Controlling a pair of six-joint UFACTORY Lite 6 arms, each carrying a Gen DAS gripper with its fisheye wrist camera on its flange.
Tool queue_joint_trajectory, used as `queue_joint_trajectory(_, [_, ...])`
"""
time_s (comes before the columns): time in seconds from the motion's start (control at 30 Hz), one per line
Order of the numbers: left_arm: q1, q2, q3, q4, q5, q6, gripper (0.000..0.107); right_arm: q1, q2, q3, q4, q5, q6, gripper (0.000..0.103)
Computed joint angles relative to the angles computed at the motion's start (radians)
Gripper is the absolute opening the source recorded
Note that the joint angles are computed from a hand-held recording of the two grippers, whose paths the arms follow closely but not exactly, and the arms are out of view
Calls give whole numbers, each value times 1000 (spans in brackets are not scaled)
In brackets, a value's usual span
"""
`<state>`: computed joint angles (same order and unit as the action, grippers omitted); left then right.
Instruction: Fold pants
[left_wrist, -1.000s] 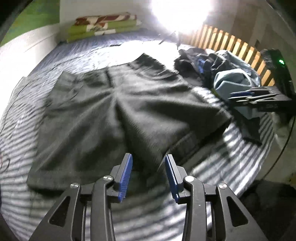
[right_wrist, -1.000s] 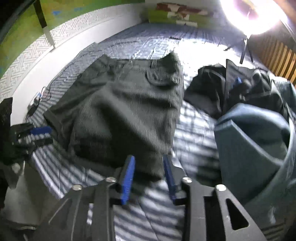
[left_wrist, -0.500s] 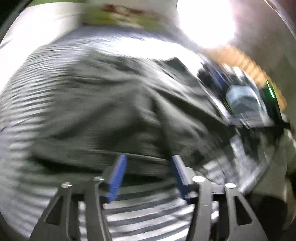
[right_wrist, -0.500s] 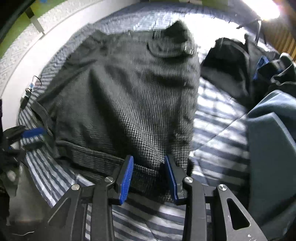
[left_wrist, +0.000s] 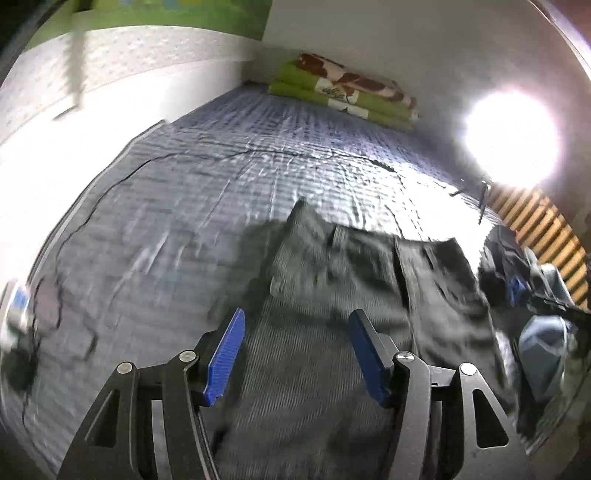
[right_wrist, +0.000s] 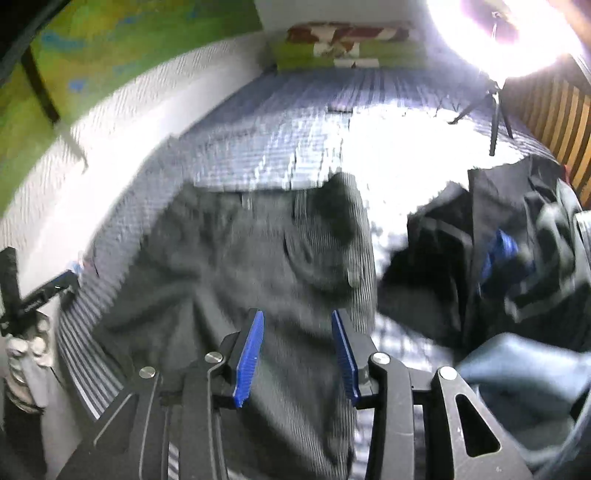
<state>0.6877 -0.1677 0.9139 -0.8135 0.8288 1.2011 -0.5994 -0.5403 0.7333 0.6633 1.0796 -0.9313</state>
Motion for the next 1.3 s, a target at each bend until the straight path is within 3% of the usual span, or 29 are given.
queue_joint_trajectory(0.07, [-194,129,102,67,-165,-157,64,92,114,57,8,-122,52,48])
queue_joint_trajectory(0.1, [-248,205,163,104,-201,-223,66,128,165,76,10,-178,71,48])
queue_joint_trajectory(0.27, [-413,668,549,265,-275,-535,70,237,542,218,96,-387,74,48])
queue_joint_trajectory(0.5, [-475,1061,937,355,-260,-713,69,287,927,470,198,-484,26,48])
queue_joint_trajectory(0.53, [-482,1082,958,349,-259,-719,67,287,968,501,210,-486,24,48])
queue_joint_trajectory(0.6, [-500,1131,1006,379,-273,-763,27,284,1044,554,234,-471,20,48])
queue_joint_trajectory(0.63, [-507,1148,1021,400,-281,-790,21,283,1074,569,245,-470,14,48])
queue_joint_trajectory(0.7, [-512,1123,976,393,-331,-776,11,275,1093,566,293,-455,-32,35])
queue_joint_trajectory(0.73, [-512,1093,940,373,-351,-749,10,266,1090,563,310,-428,-50,20])
queue_joint_trajectory(0.87, [-465,990,871,135,-354,-547,10,244,992,519,378,-395,-154,15])
queue_joint_trajectory(0.97, [-489,1038,967,263,-374,-703,10,263,949,527,409,-422,-174,13])
queue_joint_trajectory(1.03, [-528,1132,1061,473,-381,-882,14,320,974,556,354,-505,-125,13])
queue_joint_trajectory(1.07, [-540,1201,1136,577,-355,-968,21,347,998,580,282,-537,-60,15])
queue_joint_trajectory(1.13, [-568,1242,1175,752,-327,-1145,27,379,1059,637,93,-544,117,27])
queue_joint_trajectory(1.23, [-570,1100,996,742,-415,-1134,29,316,992,576,87,-522,109,31])
queue_joint_trajectory(1.3, [-568,930,808,621,-470,-968,29,240,925,524,140,-452,49,31])
